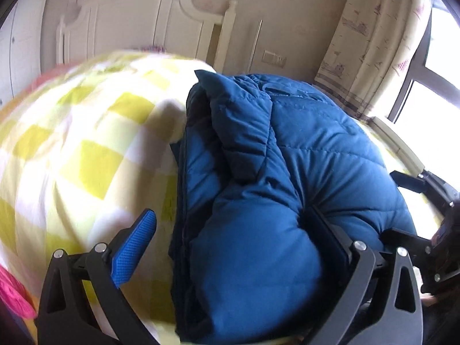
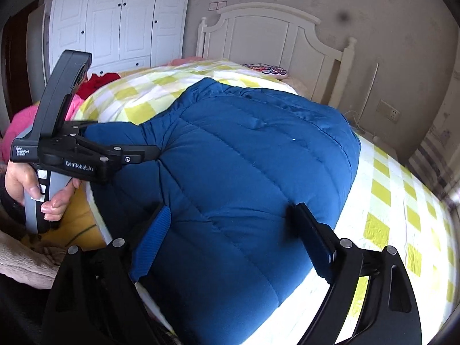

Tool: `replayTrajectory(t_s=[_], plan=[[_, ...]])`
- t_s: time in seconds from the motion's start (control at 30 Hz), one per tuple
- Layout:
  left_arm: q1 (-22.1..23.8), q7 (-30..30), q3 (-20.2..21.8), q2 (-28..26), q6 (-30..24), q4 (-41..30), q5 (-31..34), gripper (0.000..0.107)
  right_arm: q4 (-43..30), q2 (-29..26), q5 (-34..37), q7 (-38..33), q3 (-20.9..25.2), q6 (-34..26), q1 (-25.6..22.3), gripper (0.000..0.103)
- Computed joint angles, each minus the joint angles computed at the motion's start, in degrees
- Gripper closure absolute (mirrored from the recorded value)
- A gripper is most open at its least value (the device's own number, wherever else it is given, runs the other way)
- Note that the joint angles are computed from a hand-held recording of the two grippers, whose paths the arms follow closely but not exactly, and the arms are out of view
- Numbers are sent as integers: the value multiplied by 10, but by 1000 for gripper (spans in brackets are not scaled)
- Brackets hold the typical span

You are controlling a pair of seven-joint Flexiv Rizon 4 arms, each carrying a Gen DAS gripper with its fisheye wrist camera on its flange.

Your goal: Fold large clothes

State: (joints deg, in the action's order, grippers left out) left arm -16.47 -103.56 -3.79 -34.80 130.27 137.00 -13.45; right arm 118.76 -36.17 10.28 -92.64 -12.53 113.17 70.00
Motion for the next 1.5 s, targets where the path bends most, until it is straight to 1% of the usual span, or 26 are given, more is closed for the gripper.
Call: replayTrajectory(t_s=[0.03,0.07,0.1,0.13,0.17,0.2,0.23,0.27,0.3,0.33,0.4,0.47,0.5,0.53,0.57,0.67,0.73,0.83,0.87,1.0,1.07,1.1,1.17,1.23,1.4,1.5], plan=[[40,-34,-12,21,-37,0,66,6,0,6,-25,10,26,-1,-32,18],[80,-92,-13,36,-65,-8,159,6,10,13,-87,58,47,12,-72,18],[120,-162,-18,47,-78,-20,253,6,15,19,-111,77,79,26,-112,14],[160,-234,-26,55,-88,-38,346,6,18,24,-121,104,110,47,-152,13],[200,-296,-40,67,-91,-51,414,6,7,24,-99,93,153,46,-192,13],[240,-320,-69,79,-111,-56,444,6,-9,23,-64,67,200,36,-231,11],[280,-311,-108,91,-137,-54,437,6,-28,20,-23,51,244,21,-271,9],[320,-273,-155,92,-154,-46,410,6,-39,13,-19,56,281,10,-311,8],[360,-246,-202,87,-185,-53,401,6,-47,2,-47,98,308,-3,-351,7],[400,-225,-248,75,-221,-66,400,6,-45,-11,-113,156,330,-4,-391,7],[456,-117,-333,35,-307,-84,311,6,-57,-54,-263,286,372,-23,-471,7],[483,-60,-378,-11,-368,-111,277,6,-88,-97,-305,292,459,-90,-551,6],[503,-57,-400,-40,-389,-127,294,6,-104,-131,-332,300,505,-117,-591,5],[525,-39,-425,-76,-395,-133,296,6,-112,-159,-350,301,543,-127,-622,5],[552,17,-456,-116,-389,-126,262,6,-120,-189,-364,301,581,-141,-652,5],[620,93,-517,-217,-357,-107,260,6,-135,-243,-377,287,646,-180,-698,5],[638,116,-536,-235,-363,-93,268,6,-135,-256,-370,275,663,-184,-709,5],[666,171,-579,-288,-391,-78,231,6,-139,-276,-365,254,690,-200,-725,5],[662,165,-576,-290,-386,-81,247,6,-140,-281,-362,244,696,-201,-727,4],[645,180,-571,-281,-366,-83,215,6,-144,-275,-348,222,681,-187,-708,4],[625,179,-561,-252,-352,-84,199,10,-134,-266,-345,216,669,-162,-700,9],[613,176,-552,-235,-329,-79,198,18,-123,-254,-344,218,656,-143,-693,17],[584,163,-531,-189,-278,-67,207,33,-118,-212,-340,228,591,-93,-642,24],[561,150,-521,-173,-241,-67,221,46,-98,-171,-322,228,525,-25,-594,29],[480,130,-493,-140,-190,-140,257,49,-71,-86,-230,198,375,113,-474,33],[435,141,-489,-144,-217,-228,263,49,-75,-55,-219,194,321,146,-463,33]])
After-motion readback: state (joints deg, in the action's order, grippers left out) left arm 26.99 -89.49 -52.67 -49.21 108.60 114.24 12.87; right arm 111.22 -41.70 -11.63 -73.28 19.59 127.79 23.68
